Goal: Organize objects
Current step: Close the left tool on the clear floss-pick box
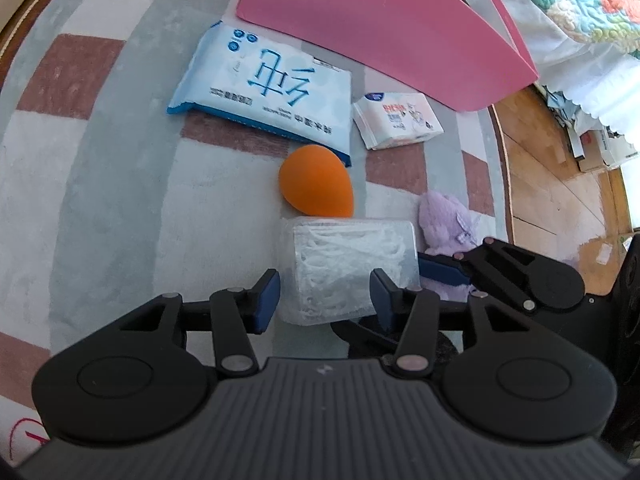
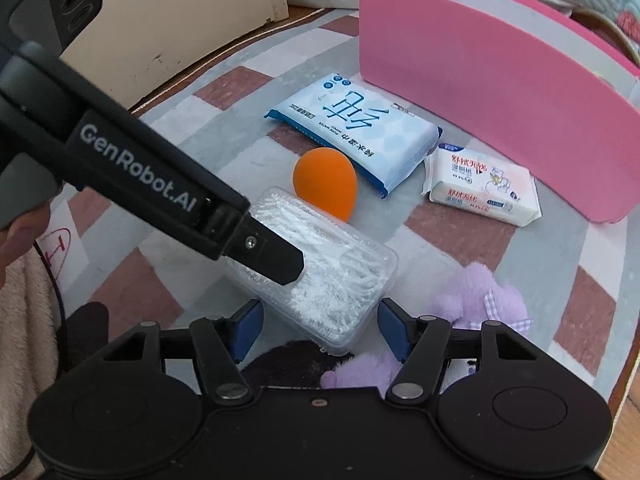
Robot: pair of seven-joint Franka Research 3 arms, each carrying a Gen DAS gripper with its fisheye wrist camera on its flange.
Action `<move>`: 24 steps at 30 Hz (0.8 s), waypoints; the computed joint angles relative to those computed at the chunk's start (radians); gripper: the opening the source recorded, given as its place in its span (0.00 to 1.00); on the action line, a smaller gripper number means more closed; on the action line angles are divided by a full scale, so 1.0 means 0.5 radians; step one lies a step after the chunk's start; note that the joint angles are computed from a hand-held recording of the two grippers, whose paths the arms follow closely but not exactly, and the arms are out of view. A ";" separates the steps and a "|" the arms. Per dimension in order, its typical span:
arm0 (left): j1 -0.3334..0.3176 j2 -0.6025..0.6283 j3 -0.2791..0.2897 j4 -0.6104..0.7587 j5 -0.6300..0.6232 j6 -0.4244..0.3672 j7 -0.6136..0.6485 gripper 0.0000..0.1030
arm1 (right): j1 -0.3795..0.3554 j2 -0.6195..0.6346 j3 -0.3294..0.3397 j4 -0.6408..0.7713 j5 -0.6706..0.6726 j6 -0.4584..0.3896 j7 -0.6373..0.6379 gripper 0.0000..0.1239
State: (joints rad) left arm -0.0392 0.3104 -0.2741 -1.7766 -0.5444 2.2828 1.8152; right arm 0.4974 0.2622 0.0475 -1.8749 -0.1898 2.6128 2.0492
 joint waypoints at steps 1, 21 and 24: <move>0.000 -0.003 -0.004 -0.006 -0.008 0.002 0.004 0.46 | 0.013 0.001 -0.009 0.006 -0.041 -0.014 0.006 0.56; -0.035 -0.150 0.002 -0.155 -0.153 0.165 0.106 0.47 | 0.018 -0.097 -0.003 -0.052 -0.274 0.003 0.092 0.58; -0.039 -0.163 0.005 -0.166 -0.175 0.173 0.128 0.47 | 0.006 -0.116 0.008 -0.065 -0.258 0.004 0.080 0.58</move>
